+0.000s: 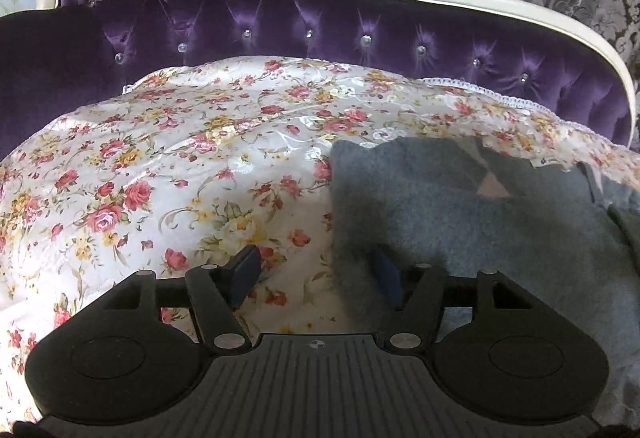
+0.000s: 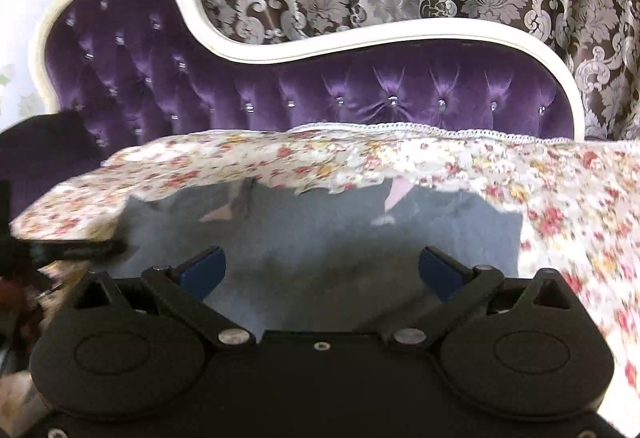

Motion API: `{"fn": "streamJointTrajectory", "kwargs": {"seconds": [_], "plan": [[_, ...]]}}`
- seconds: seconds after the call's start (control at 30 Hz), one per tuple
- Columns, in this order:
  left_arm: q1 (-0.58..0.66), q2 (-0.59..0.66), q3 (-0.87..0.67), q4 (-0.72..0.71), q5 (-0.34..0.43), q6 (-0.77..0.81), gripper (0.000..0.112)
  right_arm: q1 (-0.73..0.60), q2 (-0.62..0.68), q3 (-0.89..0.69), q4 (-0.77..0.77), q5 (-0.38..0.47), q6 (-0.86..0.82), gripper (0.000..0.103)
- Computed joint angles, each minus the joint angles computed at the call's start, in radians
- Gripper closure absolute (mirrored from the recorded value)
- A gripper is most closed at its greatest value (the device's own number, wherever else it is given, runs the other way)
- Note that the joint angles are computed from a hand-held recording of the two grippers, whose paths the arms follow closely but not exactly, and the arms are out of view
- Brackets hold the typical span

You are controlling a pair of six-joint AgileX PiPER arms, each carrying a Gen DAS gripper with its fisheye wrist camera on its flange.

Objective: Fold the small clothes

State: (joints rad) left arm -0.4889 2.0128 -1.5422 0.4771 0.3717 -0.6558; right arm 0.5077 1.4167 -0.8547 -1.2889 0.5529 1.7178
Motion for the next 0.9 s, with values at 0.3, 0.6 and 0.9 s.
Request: {"fn": "streamJointTrajectory", "kwargs": {"seconds": [0.3, 0.6, 0.9], "plan": [[0.014, 0.02, -0.016, -0.049, -0.019, 0.025, 0.049, -0.066, 0.267, -0.229, 0.175, 0.131, -0.274, 0.01], [0.012, 0.013, 0.002, -0.02, -0.04, -0.017, 0.048, -0.047, -0.036, 0.076, 0.165, 0.282, -0.113, 0.013], [0.012, 0.011, 0.007, -0.011, -0.043, -0.027, 0.048, -0.026, 0.117, -0.112, 0.105, 0.185, -0.15, 0.011]]}}
